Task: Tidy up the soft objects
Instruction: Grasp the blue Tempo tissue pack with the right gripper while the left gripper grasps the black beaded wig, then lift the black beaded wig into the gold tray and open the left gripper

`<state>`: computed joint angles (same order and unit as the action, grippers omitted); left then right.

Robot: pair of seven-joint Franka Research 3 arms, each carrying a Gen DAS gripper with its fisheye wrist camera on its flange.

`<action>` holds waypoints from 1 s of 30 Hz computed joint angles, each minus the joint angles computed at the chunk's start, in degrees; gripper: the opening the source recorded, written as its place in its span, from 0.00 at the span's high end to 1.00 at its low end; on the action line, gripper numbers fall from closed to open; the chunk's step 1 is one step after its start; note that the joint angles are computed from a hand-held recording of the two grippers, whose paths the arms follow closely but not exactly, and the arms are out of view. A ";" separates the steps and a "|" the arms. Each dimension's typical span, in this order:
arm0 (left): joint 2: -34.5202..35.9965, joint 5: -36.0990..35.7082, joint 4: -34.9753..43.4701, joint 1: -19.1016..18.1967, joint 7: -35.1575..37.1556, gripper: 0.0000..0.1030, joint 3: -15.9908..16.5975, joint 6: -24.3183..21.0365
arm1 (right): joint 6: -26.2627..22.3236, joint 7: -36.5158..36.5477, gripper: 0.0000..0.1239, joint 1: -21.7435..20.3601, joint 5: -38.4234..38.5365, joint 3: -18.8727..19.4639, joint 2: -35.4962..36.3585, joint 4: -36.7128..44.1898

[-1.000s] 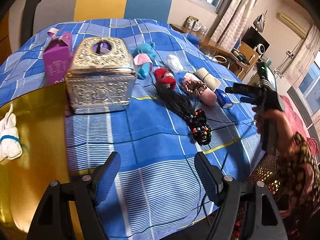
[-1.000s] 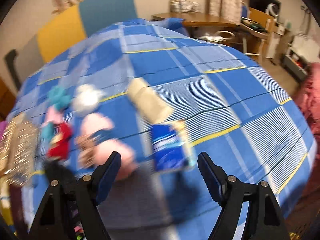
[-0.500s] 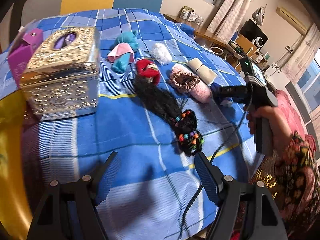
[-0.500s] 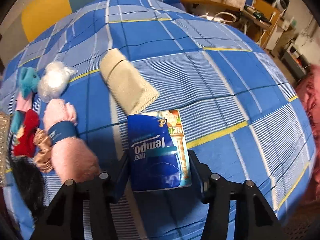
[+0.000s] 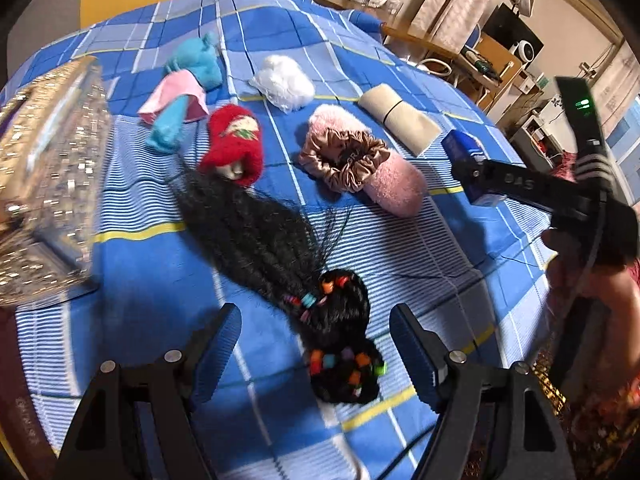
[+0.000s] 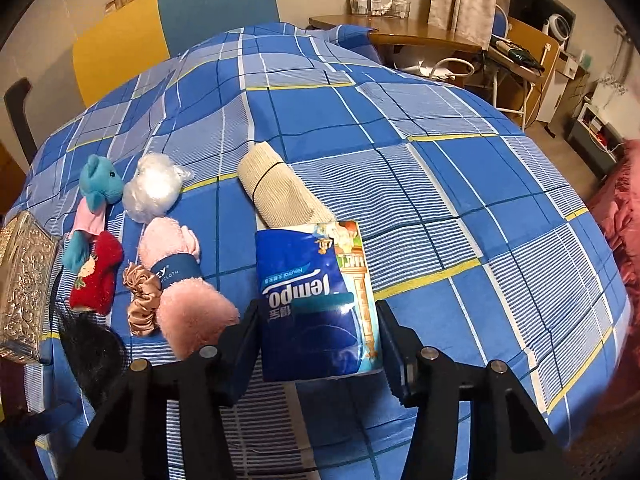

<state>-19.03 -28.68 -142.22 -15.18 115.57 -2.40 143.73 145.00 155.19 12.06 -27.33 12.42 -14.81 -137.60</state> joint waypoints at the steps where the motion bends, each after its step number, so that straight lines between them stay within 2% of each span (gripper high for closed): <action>1: 0.48 0.61 0.03 0.16 -0.67 0.24 -0.48 0.54 | 0.12 -0.02 0.56 0.06 0.14 -0.07 -0.39 -0.44; 6: 2.43 3.96 -0.41 0.33 -2.53 0.27 -2.38 3.14 | 1.16 -0.07 0.56 -0.13 -0.21 -0.18 0.24 -0.08; 9: 1.55 7.31 -2.55 -0.16 -2.02 0.41 -3.14 7.35 | 1.92 -0.79 0.56 0.03 0.56 -0.40 0.24 -0.26; 13: 0.24 3.64 -3.93 -2.87 2.71 0.67 0.22 7.75 | 2.47 -1.02 0.56 -0.07 2.29 -0.74 0.16 -0.74; 16: -1.26 -0.36 -4.83 -3.85 6.92 0.70 2.70 6.37 | 2.88 -0.63 0.56 -0.39 3.00 -0.70 -0.02 -1.11; 18: -2.39 -2.11 -5.72 -3.89 8.82 0.70 3.21 6.72 | 3.80 -0.71 0.56 -0.42 3.94 -0.86 -0.12 -1.54; 26: -9.49 -7.46 -8.75 -3.36 13.13 0.70 7.16 5.14 | 8.81 -0.55 0.56 -1.55 8.73 -1.32 -1.39 -4.42; 30: -13.66 -8.24 -10.20 -2.74 14.97 0.70 9.19 3.82 | 7.35 0.64 0.56 -2.97 7.14 0.24 -1.36 -3.86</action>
<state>-32.69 -36.92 -152.42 -17.92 130.55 6.79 147.55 152.35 155.83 9.09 -20.19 12.66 -16.18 -141.46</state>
